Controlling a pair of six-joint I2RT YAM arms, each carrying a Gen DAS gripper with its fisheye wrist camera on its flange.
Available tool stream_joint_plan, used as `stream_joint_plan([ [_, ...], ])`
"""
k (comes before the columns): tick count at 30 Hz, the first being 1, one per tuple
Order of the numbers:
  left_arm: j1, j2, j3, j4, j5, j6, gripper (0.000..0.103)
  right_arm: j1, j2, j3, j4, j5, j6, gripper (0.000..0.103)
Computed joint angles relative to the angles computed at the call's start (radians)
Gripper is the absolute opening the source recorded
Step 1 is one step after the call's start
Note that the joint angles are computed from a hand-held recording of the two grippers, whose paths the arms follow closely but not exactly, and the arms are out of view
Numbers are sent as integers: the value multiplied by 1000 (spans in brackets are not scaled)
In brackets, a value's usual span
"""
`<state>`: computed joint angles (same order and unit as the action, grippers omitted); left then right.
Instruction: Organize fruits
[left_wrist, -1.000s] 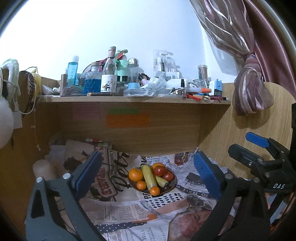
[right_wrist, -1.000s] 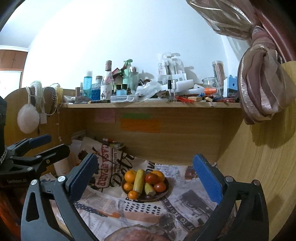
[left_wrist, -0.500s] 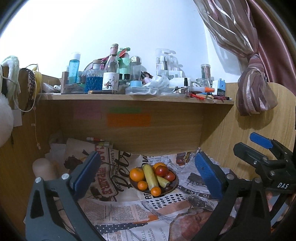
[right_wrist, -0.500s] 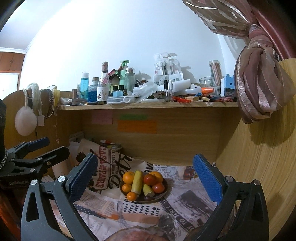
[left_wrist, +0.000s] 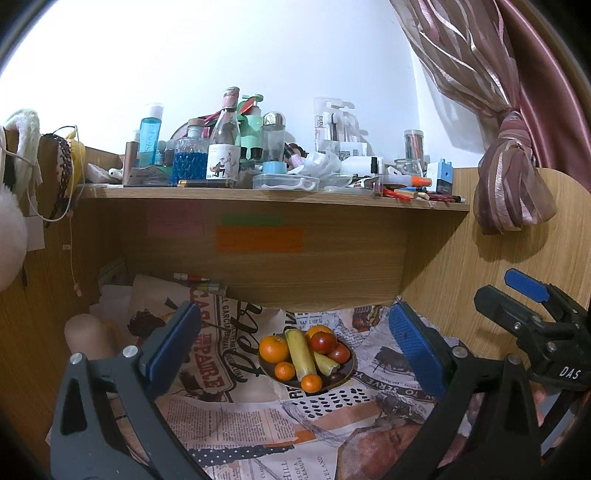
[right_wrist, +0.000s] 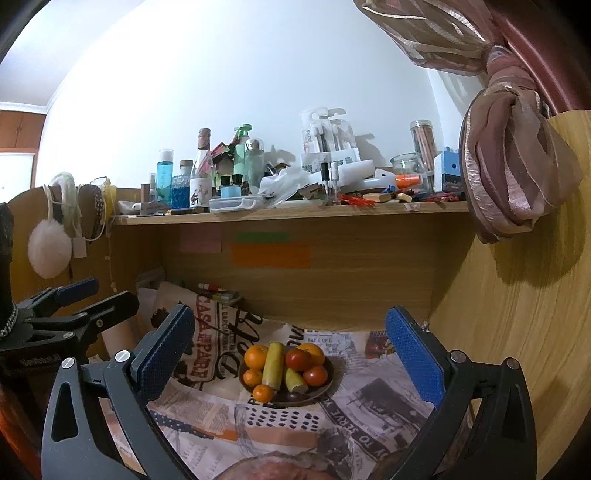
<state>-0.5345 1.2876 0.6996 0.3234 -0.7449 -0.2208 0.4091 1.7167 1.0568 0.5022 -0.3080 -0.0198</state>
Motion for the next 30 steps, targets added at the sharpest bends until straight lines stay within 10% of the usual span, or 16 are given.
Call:
stream_joint_plan([
  [30,-68,48,42,-30,-81,-38,103,26,-3,-7,24,16,12,103],
])
